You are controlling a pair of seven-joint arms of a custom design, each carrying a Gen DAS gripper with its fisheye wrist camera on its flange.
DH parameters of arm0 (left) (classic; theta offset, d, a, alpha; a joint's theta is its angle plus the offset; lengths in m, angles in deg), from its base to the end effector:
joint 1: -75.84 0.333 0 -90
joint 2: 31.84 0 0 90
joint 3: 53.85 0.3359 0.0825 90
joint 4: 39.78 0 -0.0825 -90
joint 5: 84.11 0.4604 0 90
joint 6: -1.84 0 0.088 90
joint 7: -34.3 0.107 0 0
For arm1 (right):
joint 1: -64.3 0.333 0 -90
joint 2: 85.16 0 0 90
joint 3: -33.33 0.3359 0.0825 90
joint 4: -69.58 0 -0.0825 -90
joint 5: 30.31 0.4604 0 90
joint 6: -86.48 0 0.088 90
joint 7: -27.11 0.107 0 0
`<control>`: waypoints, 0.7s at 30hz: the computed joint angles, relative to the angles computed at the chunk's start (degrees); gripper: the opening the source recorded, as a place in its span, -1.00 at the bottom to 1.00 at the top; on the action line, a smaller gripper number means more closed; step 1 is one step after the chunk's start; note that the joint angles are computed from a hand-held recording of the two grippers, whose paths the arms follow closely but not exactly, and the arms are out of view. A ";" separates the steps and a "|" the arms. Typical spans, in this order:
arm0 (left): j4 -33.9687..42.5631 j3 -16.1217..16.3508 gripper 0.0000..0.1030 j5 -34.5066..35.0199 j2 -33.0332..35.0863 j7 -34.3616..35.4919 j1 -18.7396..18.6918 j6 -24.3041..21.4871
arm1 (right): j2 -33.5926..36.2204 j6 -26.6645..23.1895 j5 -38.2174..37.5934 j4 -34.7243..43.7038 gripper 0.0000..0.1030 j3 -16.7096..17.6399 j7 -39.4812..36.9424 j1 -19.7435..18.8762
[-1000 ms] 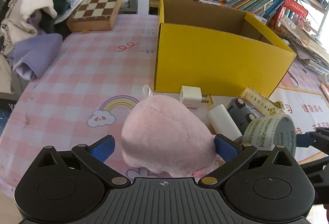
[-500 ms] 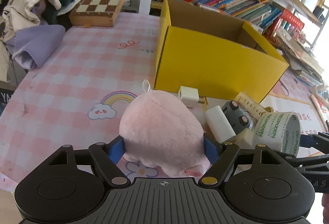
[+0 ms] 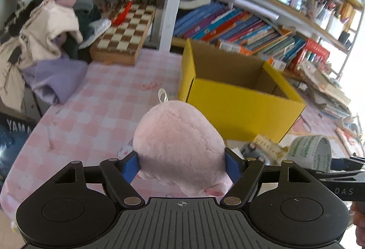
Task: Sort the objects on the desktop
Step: 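Close the left tool on the pig while the right tool grips the tape roll and lifts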
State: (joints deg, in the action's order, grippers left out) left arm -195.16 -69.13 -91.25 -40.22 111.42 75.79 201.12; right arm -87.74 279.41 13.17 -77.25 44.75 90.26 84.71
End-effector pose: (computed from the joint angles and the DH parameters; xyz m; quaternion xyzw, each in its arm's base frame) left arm 0.4771 -0.1143 0.3379 -0.6600 0.6099 -0.3709 0.2342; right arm 0.4794 0.2085 0.3249 -0.7178 0.5766 -0.2084 0.3300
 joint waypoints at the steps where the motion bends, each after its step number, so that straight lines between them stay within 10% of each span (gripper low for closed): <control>1: -0.02 -0.01 0.46 0.18 -0.20 0.26 0.01 0.85 | -0.17 0.55 -1.26 -0.09 0.59 -0.48 0.78 0.27; 13: 6.49 1.01 0.46 -3.31 3.74 8.44 -2.71 7.21 | 0.66 3.88 -29.77 2.93 0.59 -8.44 20.03 0.00; 21: 13.65 3.53 0.46 -6.27 8.63 14.61 -6.15 7.99 | 5.96 5.10 -60.46 10.98 0.59 -8.18 42.54 -8.85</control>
State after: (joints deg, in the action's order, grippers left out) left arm -181.51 -65.60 -97.53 -31.60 126.03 69.64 209.11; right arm -81.78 284.51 -47.29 -66.27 36.58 132.80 75.86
